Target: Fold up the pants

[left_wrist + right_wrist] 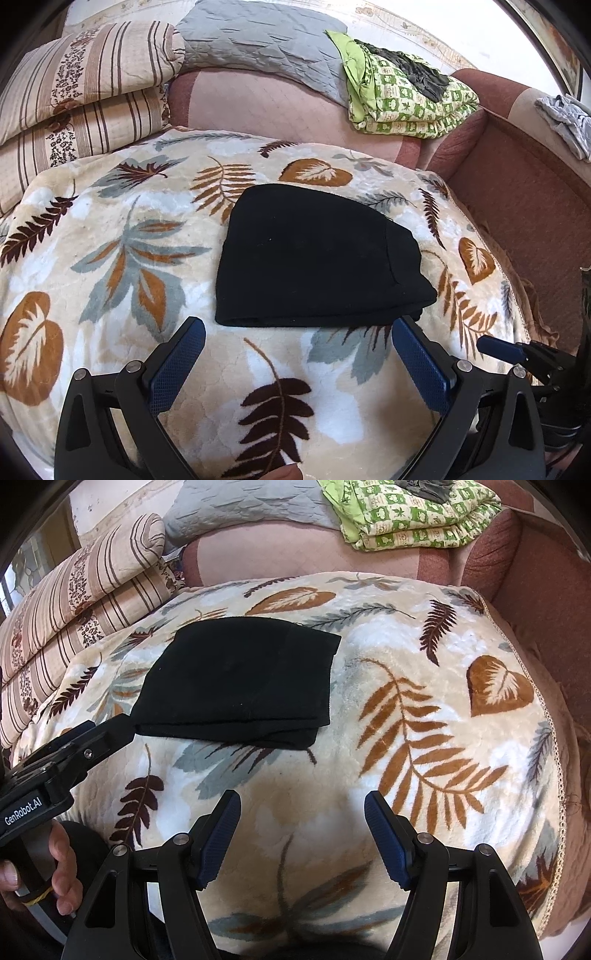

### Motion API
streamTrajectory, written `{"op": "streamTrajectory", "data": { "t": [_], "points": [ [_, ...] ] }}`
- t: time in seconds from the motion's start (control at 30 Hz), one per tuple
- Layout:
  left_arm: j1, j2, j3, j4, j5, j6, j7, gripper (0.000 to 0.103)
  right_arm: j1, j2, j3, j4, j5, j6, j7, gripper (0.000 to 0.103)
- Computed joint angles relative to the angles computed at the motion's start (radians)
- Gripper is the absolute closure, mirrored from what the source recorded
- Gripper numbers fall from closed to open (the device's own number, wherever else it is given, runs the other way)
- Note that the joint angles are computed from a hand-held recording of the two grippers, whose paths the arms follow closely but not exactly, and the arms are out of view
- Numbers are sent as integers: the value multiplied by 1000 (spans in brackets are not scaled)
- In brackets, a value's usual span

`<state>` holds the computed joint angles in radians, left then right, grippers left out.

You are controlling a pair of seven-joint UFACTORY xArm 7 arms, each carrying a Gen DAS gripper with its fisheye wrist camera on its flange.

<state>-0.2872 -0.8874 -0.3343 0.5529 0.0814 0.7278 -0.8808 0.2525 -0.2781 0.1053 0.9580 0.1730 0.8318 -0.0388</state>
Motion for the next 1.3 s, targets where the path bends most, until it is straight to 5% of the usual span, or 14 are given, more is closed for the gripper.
{"op": "streamTrajectory", "data": {
  "t": [1.3],
  "points": [
    [-3,29,9,15,5,39,10,6,2,-5,-5,-4,22,-2,-9,32]
  ]
}}
